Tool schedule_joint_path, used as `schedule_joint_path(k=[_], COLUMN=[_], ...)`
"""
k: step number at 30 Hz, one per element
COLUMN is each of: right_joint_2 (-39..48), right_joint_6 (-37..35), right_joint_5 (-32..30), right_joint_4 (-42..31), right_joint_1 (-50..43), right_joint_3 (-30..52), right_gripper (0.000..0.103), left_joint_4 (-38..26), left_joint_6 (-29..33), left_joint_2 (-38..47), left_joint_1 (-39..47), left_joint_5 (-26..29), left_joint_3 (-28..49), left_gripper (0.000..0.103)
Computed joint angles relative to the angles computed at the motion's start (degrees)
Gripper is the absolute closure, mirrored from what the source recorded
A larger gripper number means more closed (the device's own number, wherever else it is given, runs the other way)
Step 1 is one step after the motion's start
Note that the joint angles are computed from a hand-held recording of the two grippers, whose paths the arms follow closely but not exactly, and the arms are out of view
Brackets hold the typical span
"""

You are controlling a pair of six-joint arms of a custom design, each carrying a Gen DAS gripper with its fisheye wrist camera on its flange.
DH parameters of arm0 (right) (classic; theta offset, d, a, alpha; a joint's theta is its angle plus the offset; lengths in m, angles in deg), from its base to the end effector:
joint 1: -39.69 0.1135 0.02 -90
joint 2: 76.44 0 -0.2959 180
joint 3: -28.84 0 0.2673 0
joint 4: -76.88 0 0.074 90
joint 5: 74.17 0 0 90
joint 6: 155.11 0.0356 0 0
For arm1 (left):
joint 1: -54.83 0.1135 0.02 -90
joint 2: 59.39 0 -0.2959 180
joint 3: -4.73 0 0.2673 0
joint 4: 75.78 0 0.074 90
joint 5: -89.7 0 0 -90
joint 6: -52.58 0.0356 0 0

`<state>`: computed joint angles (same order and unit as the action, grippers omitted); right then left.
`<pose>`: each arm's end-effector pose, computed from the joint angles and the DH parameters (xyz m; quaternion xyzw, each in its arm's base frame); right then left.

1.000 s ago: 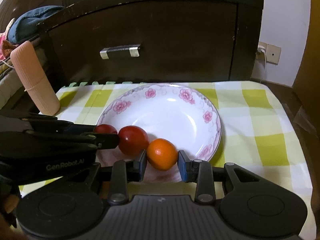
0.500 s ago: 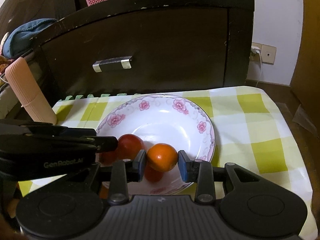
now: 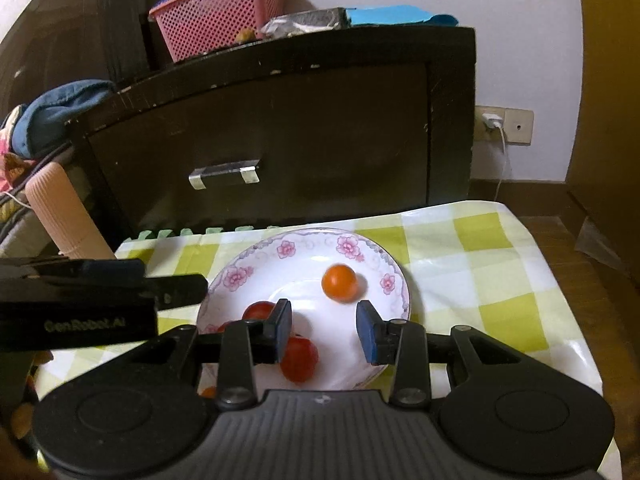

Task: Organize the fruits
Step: 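Move both open grippers back toward the remaining fruit on the cloth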

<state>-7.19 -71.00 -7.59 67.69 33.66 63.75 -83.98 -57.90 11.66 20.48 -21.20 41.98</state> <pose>0.2135 -0.0083 0.1660 -0.0790 0.8999 0.1454 0.4036 0.1935 -0.1169 0.1729 0.0352 0.9007 -0.0371 0.4314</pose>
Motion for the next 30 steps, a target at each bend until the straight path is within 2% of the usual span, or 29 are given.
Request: schedule_joint_path(k=[3,7,14,17,23,26,30], right_joint_2=[-3.08,-8.17,-16.97,-20.92,-26.82,-28.76,-29.81], right_joint_6=[0.04,-0.76,-2.40,-2.35,-1.75,-2.16,-3.00], right_joint_5=[-0.58,-1.38,-1.92,-0.98,1.55,0.80,-0.88], right_joint_4=[-2.88,-7.37,-16.14,-19.64,-24.70,-27.40,-29.98], right_joint_1=[-0.51,-1.63,-2.20,-0.29,3.37,1.93,-0.09], right_joint_3=[-0.78,-2.28,-4.90,-6.19,-7.97,-7.81,-7.70], right_gripper=[0.069,0.069,0.069,0.069,0.069,0.069,0.069], left_joint_4=[-1.26,-4.56,-12.06,-15.30,-22.65,-23.09,-19.83], left_joint_6=[0.03,-1.53,-7.55,-10.75,-16.26,-18.75,-20.07], left_joint_2=[-1.84,-5.20,-10.21,-12.55,-16.00,-16.24,-11.82], left_joint_1=[-2.34,-6.44,-11.56,-13.04,-20.05,-22.23,-24.31], left_joint_5=[-2.39,-5.17,-6.49,-6.04,-9.02,-7.44,-6.80], left_joint_3=[-0.95,-2.72,-6.44,-7.47,-8.79,-9.81,-10.45], left_gripper=[0.019,0.019,0.019,0.021,0.022,0.023,0.024])
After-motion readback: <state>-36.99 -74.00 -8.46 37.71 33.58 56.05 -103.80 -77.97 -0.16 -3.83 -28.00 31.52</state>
